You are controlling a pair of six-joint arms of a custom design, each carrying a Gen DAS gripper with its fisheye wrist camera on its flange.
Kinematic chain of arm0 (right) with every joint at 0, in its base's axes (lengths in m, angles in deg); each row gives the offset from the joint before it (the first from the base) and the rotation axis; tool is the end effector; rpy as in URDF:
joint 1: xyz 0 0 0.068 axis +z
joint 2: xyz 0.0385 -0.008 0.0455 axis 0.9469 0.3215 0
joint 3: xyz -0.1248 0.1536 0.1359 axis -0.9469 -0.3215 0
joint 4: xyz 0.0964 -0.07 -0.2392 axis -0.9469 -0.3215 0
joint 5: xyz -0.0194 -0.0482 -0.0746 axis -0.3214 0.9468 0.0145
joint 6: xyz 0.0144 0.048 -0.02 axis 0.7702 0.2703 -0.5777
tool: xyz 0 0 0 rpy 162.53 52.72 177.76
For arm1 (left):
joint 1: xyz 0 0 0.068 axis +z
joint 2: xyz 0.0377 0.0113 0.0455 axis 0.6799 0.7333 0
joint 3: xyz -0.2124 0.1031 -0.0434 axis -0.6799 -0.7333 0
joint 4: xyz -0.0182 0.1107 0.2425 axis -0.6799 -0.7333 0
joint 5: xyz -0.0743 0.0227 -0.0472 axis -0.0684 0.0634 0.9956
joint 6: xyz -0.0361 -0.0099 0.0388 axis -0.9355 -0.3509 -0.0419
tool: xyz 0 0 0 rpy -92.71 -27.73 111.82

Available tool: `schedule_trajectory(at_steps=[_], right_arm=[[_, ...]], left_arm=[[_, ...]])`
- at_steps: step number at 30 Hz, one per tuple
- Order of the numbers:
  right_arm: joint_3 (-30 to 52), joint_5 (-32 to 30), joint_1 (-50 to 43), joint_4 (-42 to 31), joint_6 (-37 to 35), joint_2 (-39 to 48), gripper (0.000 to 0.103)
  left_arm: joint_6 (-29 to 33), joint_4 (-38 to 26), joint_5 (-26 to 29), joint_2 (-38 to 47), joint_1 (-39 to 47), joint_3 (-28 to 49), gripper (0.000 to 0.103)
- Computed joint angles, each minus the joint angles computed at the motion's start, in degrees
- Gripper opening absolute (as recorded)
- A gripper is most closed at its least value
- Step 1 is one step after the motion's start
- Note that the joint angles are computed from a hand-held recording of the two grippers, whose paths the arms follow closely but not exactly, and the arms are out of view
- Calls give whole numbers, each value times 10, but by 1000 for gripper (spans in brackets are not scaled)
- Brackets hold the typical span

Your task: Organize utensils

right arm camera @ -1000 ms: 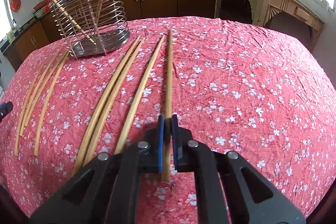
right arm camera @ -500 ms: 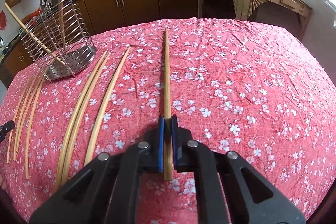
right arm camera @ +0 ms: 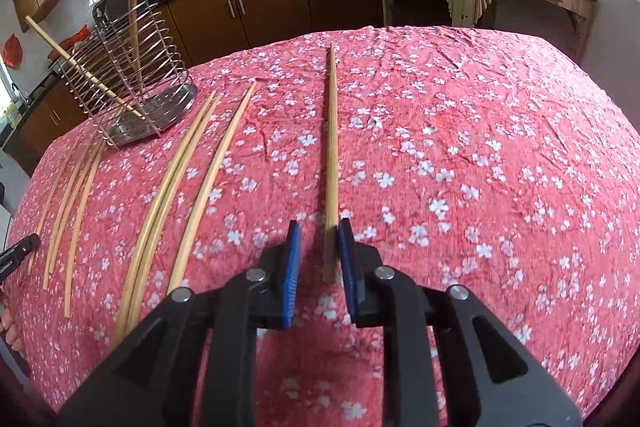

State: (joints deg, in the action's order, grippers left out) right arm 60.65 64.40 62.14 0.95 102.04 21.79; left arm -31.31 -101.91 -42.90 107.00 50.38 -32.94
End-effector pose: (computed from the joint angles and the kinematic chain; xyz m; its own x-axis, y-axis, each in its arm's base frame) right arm 0.1891 -0.0364 0.0985 -0.5963 0.5000 -0.6281 0.5492 0.8247 0.1352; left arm 0.3265 0.0308 0.1240 -0.7123 0.3224 -0.6235 0.4251 0.9050 -0.0176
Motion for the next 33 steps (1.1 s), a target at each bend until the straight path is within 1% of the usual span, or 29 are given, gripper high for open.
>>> schedule_trajectory(at_steps=[2, 4, 6, 8, 10, 14, 16, 18, 20, 21, 25, 27, 29, 31, 33], right_arm=[[-9, 23, 23, -11, 5, -15, 21], [-16, 23, 28, -21, 13, -33, 21], [-20, 17, 24, -23, 13, -42, 21], [-22, 20, 26, -27, 14, -47, 21], [-24, 20, 21, -28, 7, -48, 21], [-28, 33, 34, -36, 13, -56, 21], [-25, 34, 38, -30, 17, -46, 21], [-22, 37, 40, -27, 17, -39, 21], [-18, 44, 45, -27, 18, -33, 21], [-15, 50, 49, -27, 19, -27, 21], [-3, 48, 40, -14, 6, 0, 21], [11, 51, 35, -4, -1, 26, 19], [23, 48, 24, 6, -8, 47, 13], [24, 35, 7, 19, -11, 55, 10], [23, 24, -4, 23, -15, 54, 10]], left_arm=[[17, -9, 9, -17, 11, -15, 40], [30, -11, 14, -36, 20, -35, 40], [37, -5, 12, -42, 22, -42, 40], [44, 18, 8, -60, 21, -70, 40], [47, 25, 9, -74, 21, -85, 40], [47, 26, 11, -72, 22, -84, 40], [48, 29, 7, -70, 18, -83, 37], [50, 18, 0, -69, 12, -77, 29], [45, -12, -13, -69, -1, -61, 23], [44, -20, -18, -63, -8, -52, 22], [29, -15, -42, -31, -33, -18, 22], [20, -20, -45, -17, -39, -1, 21], [21, -22, -45, -11, -40, 7, 21], [27, -18, -42, -12, -38, 5, 21], [29, -15, -35, -12, -34, 2, 21]])
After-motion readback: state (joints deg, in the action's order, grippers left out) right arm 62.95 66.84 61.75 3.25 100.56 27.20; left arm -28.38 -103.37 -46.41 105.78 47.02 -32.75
